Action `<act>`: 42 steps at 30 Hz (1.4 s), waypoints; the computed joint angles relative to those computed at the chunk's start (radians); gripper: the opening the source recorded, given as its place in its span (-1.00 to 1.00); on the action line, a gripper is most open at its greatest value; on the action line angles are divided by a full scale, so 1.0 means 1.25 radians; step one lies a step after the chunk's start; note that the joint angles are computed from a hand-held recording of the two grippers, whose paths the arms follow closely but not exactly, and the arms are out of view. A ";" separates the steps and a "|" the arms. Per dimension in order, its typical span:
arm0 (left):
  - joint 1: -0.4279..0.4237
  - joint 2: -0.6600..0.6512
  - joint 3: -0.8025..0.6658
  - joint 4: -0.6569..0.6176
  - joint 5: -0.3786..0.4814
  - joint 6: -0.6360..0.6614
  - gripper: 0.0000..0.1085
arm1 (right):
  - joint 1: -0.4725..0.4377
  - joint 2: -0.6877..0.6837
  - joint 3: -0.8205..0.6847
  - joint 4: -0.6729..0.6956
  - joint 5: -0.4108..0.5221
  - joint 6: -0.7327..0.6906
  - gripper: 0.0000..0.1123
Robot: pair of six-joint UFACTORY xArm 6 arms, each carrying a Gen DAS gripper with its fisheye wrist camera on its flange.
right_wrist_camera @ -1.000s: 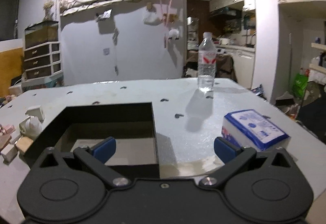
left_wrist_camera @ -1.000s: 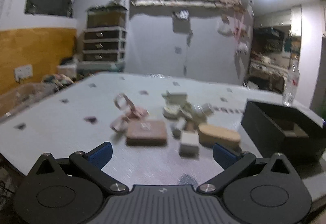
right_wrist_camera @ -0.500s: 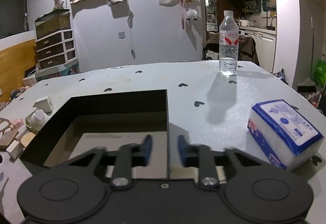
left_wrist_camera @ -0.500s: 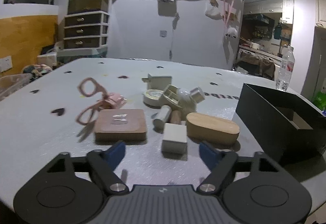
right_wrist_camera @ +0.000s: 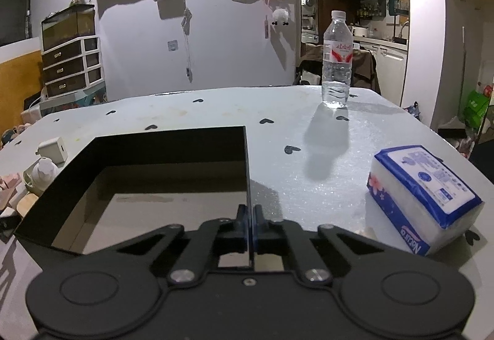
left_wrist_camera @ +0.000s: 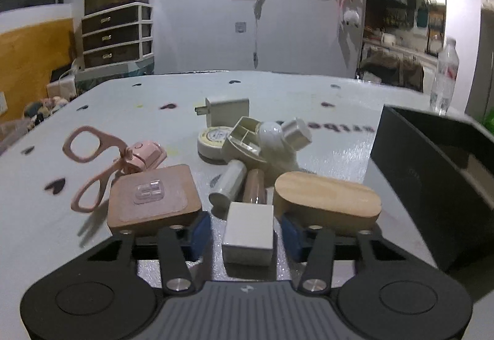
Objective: Organize rigid objects
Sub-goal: 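Close the left gripper on the white cube while the right gripper clamps the box wall, then carry the white cube into the black box and open the left gripper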
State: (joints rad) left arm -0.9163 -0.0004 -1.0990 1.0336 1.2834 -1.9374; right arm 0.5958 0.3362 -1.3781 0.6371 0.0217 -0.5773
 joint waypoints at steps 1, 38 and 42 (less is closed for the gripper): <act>0.000 -0.005 0.005 0.001 -0.006 -0.002 -0.37 | 0.001 -0.002 0.003 0.002 -0.002 0.002 -0.94; 0.167 0.416 -0.592 -0.158 -0.455 0.133 -0.40 | 0.016 -0.005 -0.008 0.220 0.000 -0.189 -0.92; 0.186 0.512 -0.713 -0.256 -0.446 0.219 -0.40 | 0.014 -0.003 -0.015 0.251 0.010 -0.220 -0.91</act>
